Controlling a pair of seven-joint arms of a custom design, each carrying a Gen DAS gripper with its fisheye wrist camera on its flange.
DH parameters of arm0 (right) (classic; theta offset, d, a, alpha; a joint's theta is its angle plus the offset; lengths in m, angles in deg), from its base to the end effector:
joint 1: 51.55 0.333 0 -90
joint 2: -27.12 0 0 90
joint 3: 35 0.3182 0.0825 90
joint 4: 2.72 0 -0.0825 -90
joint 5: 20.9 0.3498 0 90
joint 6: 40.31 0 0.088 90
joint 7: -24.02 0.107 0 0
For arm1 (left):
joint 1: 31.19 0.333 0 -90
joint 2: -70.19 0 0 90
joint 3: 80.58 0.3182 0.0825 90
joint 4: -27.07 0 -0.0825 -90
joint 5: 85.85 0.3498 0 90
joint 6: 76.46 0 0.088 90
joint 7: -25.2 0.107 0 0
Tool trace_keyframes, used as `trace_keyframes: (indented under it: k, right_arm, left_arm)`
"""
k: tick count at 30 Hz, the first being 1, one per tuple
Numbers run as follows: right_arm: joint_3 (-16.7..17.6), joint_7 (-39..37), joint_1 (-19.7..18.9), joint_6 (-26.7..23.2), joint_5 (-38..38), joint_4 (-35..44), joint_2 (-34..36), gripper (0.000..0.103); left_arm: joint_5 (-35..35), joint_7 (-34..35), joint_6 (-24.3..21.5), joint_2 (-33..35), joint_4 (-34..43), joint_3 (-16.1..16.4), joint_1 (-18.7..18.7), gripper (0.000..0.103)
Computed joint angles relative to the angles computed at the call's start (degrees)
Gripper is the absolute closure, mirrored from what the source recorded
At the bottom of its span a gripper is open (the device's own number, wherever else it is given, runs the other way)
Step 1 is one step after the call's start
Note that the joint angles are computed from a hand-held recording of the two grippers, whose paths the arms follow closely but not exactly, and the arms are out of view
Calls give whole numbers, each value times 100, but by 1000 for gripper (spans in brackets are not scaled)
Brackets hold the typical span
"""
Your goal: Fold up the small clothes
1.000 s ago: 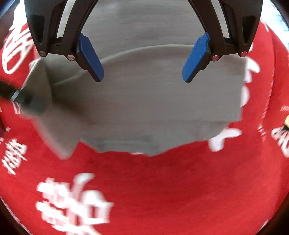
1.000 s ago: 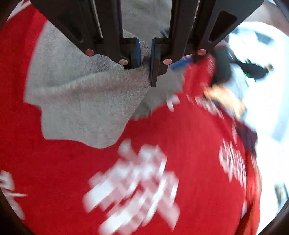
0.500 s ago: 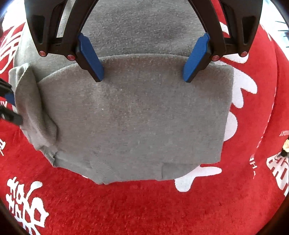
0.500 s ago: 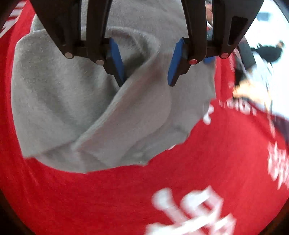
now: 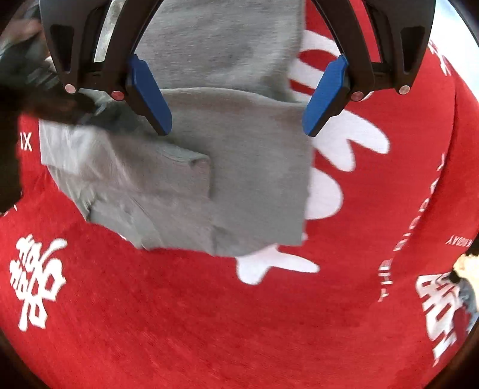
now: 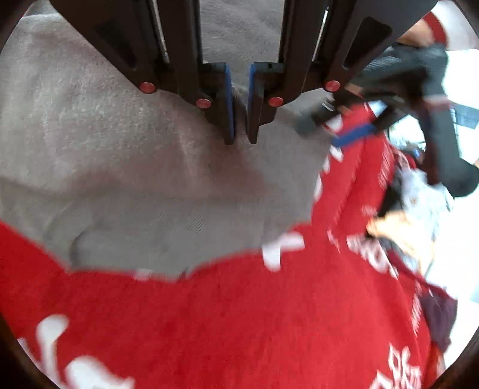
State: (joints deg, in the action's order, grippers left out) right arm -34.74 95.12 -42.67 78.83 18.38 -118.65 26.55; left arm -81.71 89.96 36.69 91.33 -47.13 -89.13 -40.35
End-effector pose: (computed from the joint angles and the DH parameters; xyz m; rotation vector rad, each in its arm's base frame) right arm 0.5187 0.1159 0.4861 -1.9832 1.6798 0.4599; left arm 0.6390 -0.1786 0.5767 -2.2337 1.9568 -0.4208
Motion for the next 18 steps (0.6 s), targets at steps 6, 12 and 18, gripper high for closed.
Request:
trace_keyframes:
  k: [6, 12, 18]
  right_arm:
    - [-72, 72, 0, 57, 23, -593, -597, 54]
    - [-618, 1036, -559, -11, -229, -1455, -1534, 54]
    - [-1156, 1840, -1041, -124, 305, -2207, -2057, 52]
  left_arm:
    - [-290, 238, -167, 116, 305, -60, 125, 13]
    - [-641, 670, -546, 714, 1205, -214, 38, 13]
    - [-849, 508, -970, 1222, 1836, -211, -77, 13]
